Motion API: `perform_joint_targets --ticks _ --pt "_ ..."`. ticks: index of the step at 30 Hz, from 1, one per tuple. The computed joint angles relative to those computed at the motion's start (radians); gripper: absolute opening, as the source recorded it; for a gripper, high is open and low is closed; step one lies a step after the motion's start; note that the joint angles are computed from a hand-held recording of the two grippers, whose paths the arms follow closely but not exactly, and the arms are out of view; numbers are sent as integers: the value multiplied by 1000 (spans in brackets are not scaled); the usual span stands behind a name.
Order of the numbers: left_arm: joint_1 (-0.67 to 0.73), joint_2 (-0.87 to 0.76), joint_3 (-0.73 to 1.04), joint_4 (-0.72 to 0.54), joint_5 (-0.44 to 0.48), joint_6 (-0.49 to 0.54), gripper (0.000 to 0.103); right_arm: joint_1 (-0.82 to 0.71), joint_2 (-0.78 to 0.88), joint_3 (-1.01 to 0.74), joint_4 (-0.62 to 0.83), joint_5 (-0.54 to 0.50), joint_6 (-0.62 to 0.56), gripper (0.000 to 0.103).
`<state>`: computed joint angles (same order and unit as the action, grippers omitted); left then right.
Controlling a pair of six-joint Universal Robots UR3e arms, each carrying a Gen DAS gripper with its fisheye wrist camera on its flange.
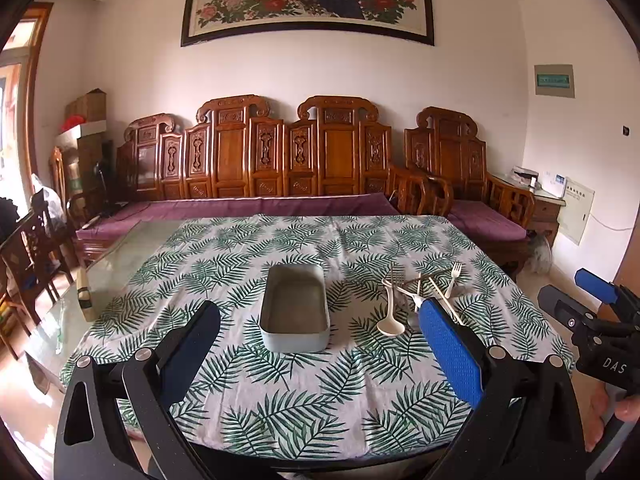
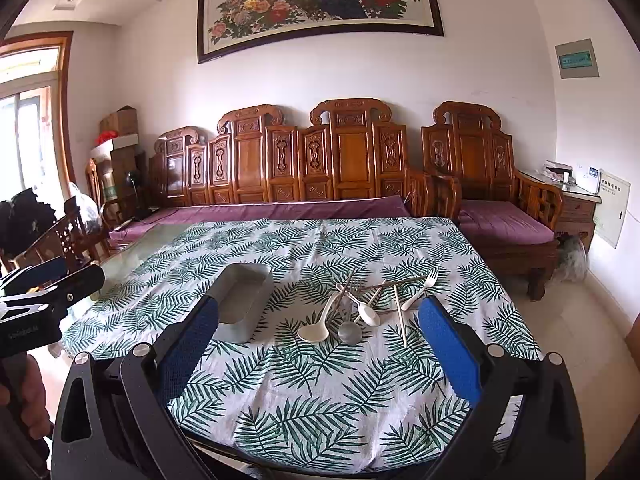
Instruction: Organize utensils
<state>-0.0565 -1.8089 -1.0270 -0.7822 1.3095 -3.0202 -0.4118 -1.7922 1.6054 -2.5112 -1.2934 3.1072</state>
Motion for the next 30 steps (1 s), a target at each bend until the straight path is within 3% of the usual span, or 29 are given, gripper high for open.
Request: perform_joint_targets --ticks 30 --pt "-7 13 -22 20 4 0 97 -2 -5 -12 14 7 -2 101"
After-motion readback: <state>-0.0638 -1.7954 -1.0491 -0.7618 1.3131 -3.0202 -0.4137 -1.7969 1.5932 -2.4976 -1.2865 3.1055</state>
